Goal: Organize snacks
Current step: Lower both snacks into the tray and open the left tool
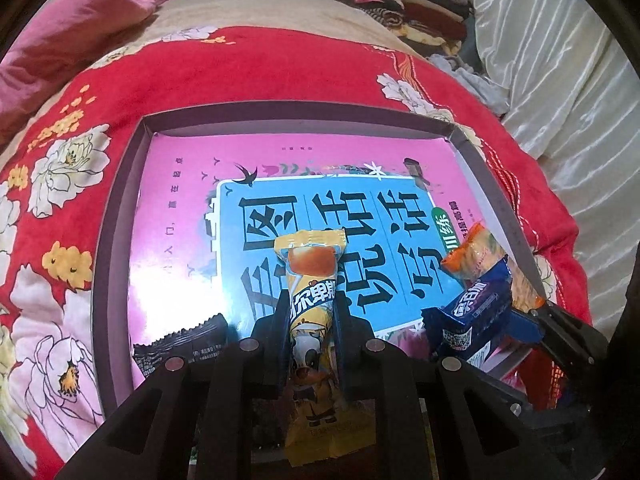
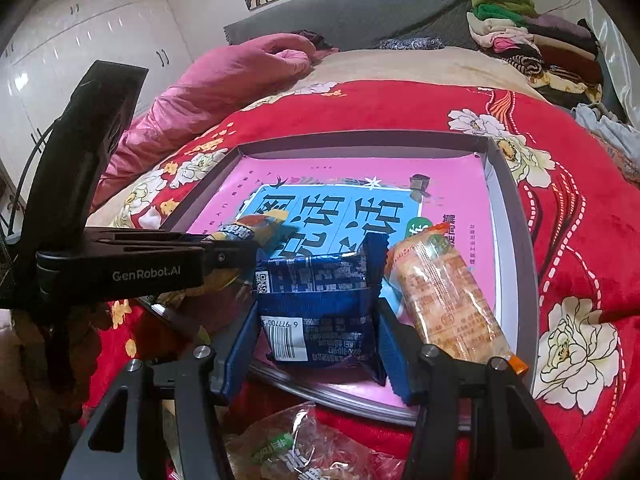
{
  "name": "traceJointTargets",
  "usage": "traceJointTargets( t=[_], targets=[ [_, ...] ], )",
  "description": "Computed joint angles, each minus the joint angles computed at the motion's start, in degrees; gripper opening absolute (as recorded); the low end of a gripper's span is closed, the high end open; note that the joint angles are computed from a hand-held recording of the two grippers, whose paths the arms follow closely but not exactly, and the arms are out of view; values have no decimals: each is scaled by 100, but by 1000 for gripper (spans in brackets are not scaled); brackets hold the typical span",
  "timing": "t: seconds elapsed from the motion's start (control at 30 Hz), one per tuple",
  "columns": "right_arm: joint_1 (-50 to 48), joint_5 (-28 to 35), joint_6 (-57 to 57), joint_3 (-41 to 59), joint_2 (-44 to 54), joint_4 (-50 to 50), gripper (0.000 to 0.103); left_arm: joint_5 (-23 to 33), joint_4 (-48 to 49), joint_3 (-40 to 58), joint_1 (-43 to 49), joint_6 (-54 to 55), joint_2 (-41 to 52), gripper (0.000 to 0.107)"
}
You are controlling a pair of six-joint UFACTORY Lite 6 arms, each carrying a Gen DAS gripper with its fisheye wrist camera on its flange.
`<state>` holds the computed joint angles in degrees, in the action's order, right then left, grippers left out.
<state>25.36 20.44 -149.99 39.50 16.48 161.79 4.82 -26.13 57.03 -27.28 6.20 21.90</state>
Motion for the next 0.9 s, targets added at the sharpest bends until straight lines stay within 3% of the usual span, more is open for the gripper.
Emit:
traceJointTargets(
  t=[0.1, 0.2, 0.43, 0.6, 0.7, 0.9],
  targets=[
    [8, -10, -10, 3, -5, 24, 57, 23, -1107, -52, 35, 1072, -32, 20],
    [5, -18, 16, 7, -9, 3, 57, 37, -1488, -76, 39, 1455, -44, 23],
    [-2, -12, 43, 3, -16, -23, 58, 90, -1486, -148, 49, 1441, -133, 30],
    [4, 28, 19, -56, -102, 8, 60, 125, -1900, -266, 82, 1848, -275, 38],
    [-19, 99, 55, -112, -183, -40, 60, 141, -2659, -424, 122, 2593, -477, 43],
    [55, 105, -106, -145, -237, 120, 61, 186, -2694, -615, 158, 2629, -801, 47]
  ],
)
